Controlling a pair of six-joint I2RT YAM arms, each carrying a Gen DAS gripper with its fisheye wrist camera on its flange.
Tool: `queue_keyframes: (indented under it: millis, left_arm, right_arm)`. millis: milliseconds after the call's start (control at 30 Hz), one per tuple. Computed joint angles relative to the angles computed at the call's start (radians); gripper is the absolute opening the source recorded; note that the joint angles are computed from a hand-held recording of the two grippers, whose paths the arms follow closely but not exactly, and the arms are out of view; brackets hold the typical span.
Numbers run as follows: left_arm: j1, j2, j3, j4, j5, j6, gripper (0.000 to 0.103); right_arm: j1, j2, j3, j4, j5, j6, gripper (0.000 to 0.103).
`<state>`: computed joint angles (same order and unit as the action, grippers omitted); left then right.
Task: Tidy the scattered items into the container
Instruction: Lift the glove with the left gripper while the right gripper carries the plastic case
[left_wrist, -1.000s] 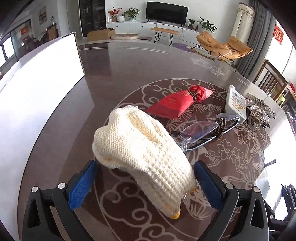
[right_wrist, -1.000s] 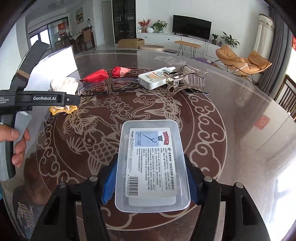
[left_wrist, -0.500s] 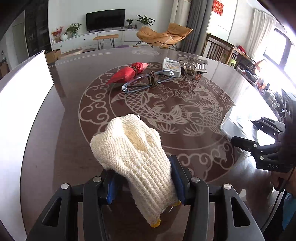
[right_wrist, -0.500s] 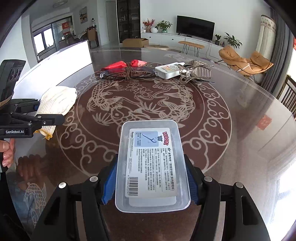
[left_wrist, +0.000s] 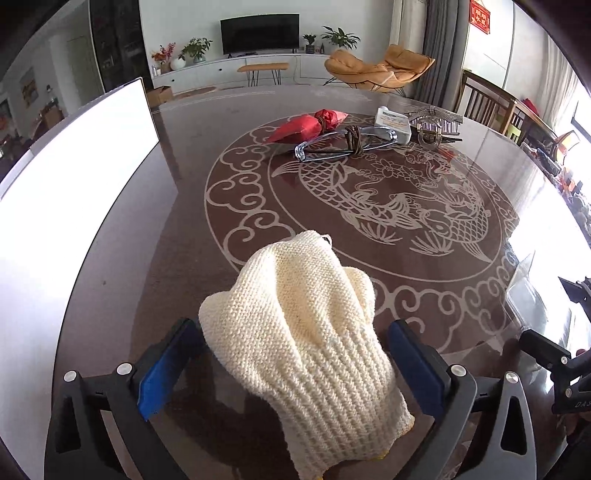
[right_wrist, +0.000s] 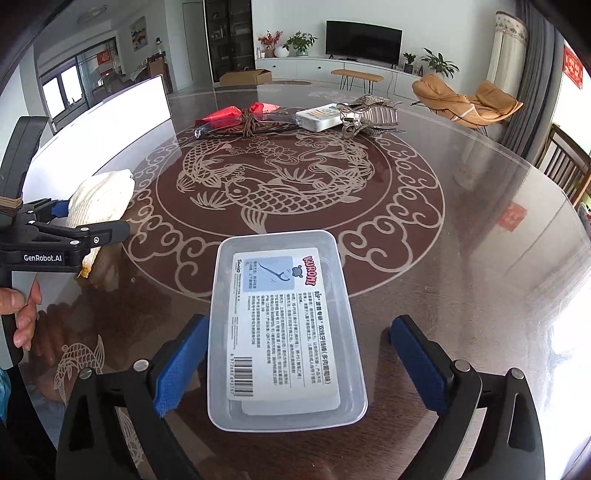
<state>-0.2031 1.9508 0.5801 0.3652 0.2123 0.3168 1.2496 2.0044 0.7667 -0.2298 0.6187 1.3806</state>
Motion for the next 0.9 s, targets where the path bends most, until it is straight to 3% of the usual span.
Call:
queue_keyframes:
  millis: [900]
  left_arm:
    - [-0.003, 0.001, -0.004, 0.012, -0.006, -0.008, 0.103]
  right_arm:
    - [-0.035, 0.013, 0.002, 0.039, -0.019, -0.05, 0.103]
